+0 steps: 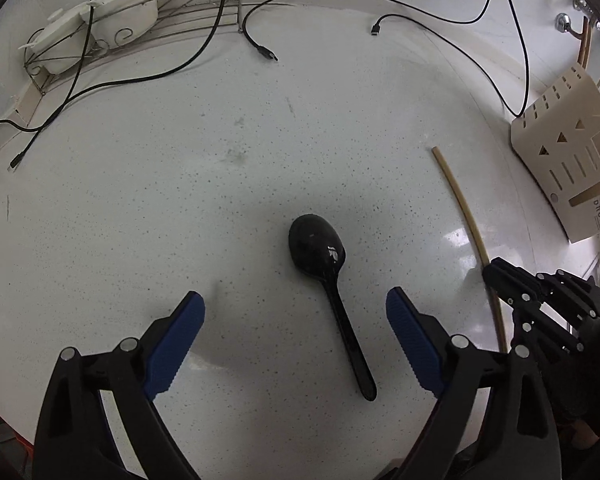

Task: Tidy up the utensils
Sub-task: 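Lower the left gripper and close it on the black spoon handle, then lift the spoon and wooden chopstick and carry both toward the holder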

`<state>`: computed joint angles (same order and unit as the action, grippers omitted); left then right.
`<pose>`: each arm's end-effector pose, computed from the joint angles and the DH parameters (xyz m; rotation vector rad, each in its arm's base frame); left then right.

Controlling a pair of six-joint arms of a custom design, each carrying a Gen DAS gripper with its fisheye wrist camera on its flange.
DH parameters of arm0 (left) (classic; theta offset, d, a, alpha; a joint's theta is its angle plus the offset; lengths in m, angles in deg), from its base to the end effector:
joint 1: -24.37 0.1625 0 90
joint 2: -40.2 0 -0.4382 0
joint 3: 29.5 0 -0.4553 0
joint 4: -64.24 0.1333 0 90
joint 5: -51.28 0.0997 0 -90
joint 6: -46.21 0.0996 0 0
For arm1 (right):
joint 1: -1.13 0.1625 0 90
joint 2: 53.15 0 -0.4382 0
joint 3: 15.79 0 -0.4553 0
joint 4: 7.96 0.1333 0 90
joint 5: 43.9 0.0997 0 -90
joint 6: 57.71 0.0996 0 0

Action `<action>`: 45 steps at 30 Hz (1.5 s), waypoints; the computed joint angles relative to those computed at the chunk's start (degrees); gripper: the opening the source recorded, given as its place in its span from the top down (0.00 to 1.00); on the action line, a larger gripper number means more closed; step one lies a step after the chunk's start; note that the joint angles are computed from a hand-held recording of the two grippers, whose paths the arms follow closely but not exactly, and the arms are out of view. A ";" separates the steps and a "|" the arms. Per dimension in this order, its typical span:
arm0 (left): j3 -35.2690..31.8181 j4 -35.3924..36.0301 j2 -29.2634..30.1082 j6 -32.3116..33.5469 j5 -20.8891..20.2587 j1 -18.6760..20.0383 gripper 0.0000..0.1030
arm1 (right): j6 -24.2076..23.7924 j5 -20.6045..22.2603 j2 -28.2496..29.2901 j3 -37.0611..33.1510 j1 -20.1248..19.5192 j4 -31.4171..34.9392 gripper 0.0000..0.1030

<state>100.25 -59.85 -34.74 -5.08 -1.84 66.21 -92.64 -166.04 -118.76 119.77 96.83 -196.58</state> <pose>-0.2000 -0.4382 0.1038 0.0820 2.4424 -0.3322 0.1261 -0.4547 0.1077 0.6808 -2.3579 0.4273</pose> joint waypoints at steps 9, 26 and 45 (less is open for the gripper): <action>-2.70 2.60 4.48 -2.59 2.20 1.06 0.22 | 0.61 0.29 -1.63 1.08 -1.07 -0.28 0.94; -2.39 2.88 4.25 0.61 4.80 -0.07 0.73 | 1.60 0.83 -1.84 1.23 -1.59 -0.68 0.94; 0.49 -2.71 -0.41 2.80 1.78 0.65 0.97 | 1.79 2.24 -1.06 1.52 -1.75 -3.50 0.94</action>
<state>100.74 -62.57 -35.15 -2.28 -0.06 66.86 -90.84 -163.80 -119.82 121.29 95.08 -200.08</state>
